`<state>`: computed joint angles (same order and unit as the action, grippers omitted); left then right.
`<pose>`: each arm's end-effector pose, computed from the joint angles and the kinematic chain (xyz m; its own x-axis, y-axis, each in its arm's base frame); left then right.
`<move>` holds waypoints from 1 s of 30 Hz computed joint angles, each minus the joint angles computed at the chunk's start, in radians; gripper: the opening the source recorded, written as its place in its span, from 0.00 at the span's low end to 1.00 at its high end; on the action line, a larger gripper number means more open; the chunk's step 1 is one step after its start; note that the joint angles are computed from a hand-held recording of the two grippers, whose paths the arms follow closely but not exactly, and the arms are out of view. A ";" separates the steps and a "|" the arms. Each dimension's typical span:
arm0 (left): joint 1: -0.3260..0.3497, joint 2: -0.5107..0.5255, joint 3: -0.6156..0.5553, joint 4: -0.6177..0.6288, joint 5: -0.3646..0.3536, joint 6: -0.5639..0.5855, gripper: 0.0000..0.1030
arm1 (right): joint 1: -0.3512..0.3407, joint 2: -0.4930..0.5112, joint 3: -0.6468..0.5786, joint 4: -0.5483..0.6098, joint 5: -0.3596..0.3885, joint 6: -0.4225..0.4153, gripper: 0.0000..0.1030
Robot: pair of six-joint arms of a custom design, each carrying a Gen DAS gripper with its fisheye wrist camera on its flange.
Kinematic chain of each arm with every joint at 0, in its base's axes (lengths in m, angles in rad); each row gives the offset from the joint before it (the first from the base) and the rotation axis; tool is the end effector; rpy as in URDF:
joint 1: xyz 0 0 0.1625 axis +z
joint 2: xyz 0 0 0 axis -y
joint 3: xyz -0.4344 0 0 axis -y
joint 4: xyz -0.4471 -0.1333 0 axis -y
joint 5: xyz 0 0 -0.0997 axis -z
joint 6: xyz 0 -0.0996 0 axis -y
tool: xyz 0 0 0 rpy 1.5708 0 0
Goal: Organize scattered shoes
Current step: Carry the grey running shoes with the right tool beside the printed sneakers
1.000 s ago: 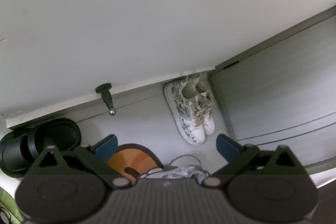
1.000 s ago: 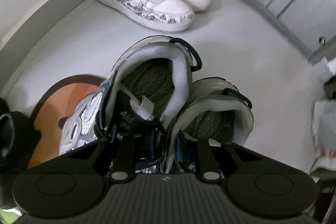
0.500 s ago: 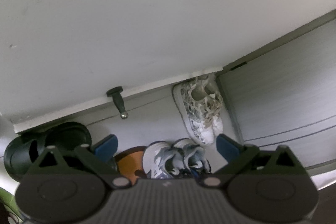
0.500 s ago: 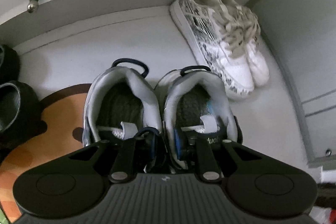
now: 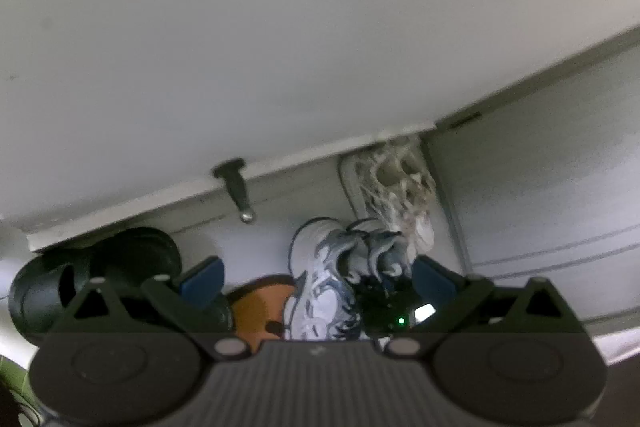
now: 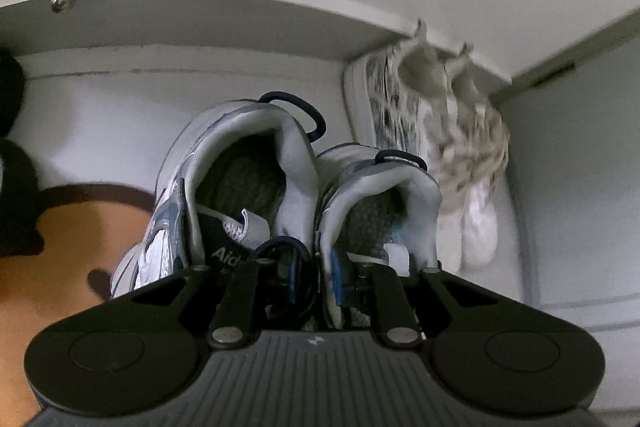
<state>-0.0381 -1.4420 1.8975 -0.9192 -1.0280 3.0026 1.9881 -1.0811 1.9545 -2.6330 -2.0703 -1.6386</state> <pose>-0.4324 -0.1684 0.2693 -0.4276 -0.8323 0.3527 -0.5111 -0.0992 -0.8538 0.3238 -0.5191 0.1360 0.4540 -0.8773 0.1554 -0.8100 -0.3338 0.4821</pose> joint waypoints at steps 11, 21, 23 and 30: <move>0.001 -0.014 0.015 -0.016 0.007 0.015 0.98 | 0.055 0.082 0.004 -0.086 0.018 -0.164 0.18; -0.006 -0.017 0.013 -0.002 -0.013 0.001 0.98 | 0.065 0.061 0.014 -0.004 0.059 -0.179 0.19; -0.009 -0.018 0.014 -0.002 -0.018 -0.003 0.98 | 0.071 0.070 0.012 -0.008 0.053 -0.177 0.19; -0.016 -0.012 0.004 0.015 -0.025 -0.008 0.98 | 0.098 0.127 -0.020 -0.047 0.037 -0.170 0.18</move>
<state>-0.0543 -1.4542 1.9013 -0.9043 -1.0526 2.9948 2.0859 -0.9545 1.9349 -2.6800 -2.0332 -1.8083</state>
